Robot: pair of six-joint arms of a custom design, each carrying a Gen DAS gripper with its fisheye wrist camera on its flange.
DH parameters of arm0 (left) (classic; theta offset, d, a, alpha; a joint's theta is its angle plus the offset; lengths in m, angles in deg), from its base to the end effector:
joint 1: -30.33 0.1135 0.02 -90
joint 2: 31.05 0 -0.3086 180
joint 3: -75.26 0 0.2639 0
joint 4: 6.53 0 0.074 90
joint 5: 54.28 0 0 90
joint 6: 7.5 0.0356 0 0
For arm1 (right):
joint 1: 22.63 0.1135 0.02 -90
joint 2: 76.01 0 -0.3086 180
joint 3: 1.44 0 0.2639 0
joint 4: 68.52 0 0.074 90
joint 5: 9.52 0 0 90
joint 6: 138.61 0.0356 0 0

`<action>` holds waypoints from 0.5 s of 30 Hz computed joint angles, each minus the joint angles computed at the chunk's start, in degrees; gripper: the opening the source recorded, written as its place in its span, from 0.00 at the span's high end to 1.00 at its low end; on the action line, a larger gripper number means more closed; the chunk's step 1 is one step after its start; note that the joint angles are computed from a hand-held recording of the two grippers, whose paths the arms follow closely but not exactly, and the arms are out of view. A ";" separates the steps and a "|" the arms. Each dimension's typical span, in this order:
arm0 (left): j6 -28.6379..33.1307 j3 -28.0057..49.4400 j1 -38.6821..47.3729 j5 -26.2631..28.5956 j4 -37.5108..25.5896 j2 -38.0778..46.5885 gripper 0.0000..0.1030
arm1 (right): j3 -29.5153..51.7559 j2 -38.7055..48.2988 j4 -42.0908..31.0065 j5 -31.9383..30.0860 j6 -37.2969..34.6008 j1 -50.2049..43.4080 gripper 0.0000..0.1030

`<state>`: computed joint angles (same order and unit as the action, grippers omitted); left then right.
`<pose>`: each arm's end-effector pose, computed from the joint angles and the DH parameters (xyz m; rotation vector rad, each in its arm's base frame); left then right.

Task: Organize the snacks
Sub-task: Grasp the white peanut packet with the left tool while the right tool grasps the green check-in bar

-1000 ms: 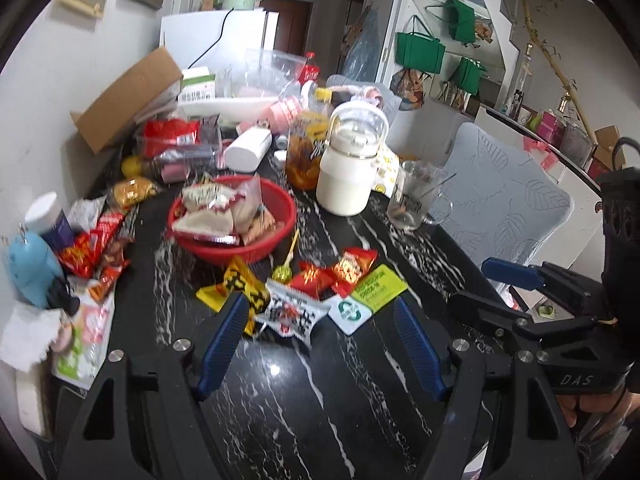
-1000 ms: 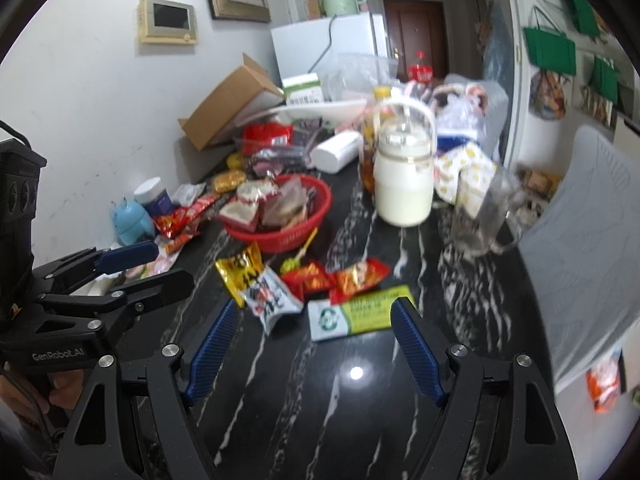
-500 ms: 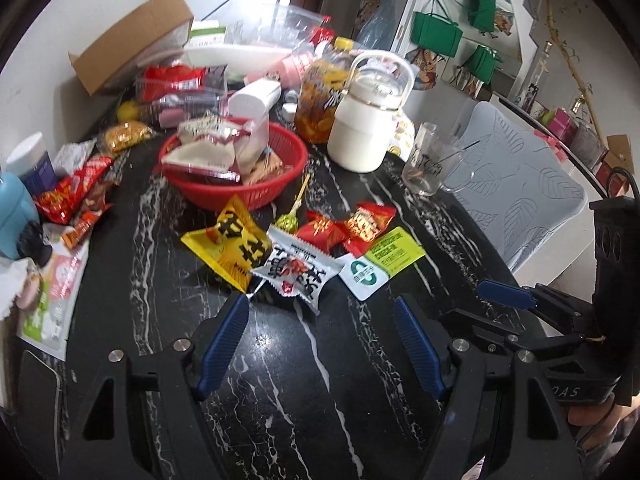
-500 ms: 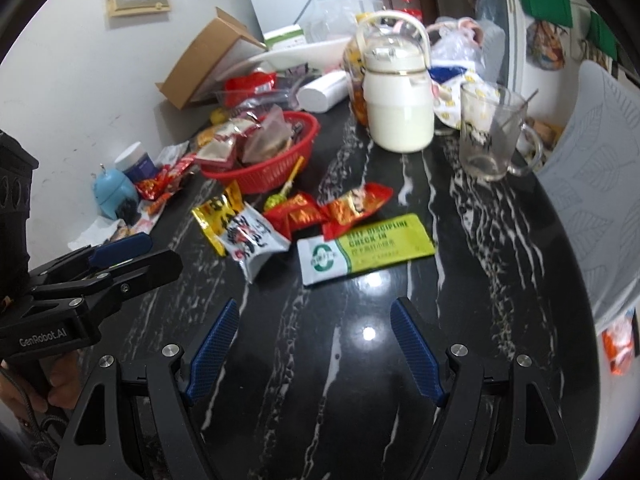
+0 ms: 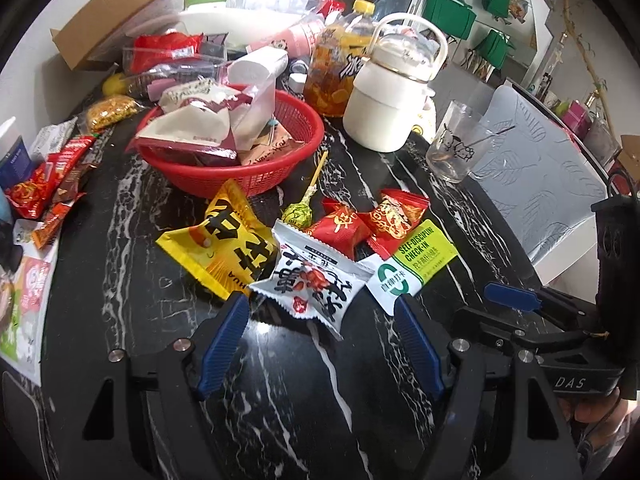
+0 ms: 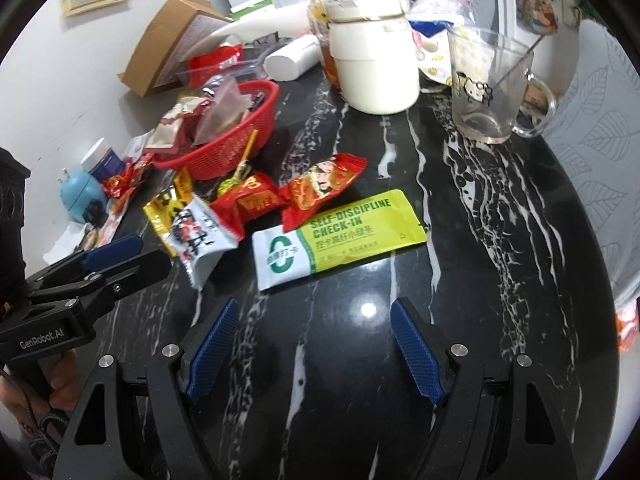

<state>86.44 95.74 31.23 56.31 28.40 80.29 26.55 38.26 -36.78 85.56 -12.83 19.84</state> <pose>0.1886 -0.0096 0.0482 0.2057 2.4986 -0.4219 0.1699 0.1513 0.0423 -0.1137 2.5718 0.4307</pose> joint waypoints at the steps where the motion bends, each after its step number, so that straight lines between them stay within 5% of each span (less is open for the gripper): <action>1: 0.05 0.73 -0.22 0.01 -0.42 0.65 0.28 | 0.28 0.72 0.35 -0.91 -0.26 -0.85 0.23; 15: 2.39 7.62 -0.74 1.21 -7.05 4.49 0.28 | 8.63 7.71 -2.82 -9.25 -6.53 -10.80 0.23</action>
<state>88.83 103.36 30.49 57.52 21.35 84.78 35.18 45.97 -39.60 76.31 -19.36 9.04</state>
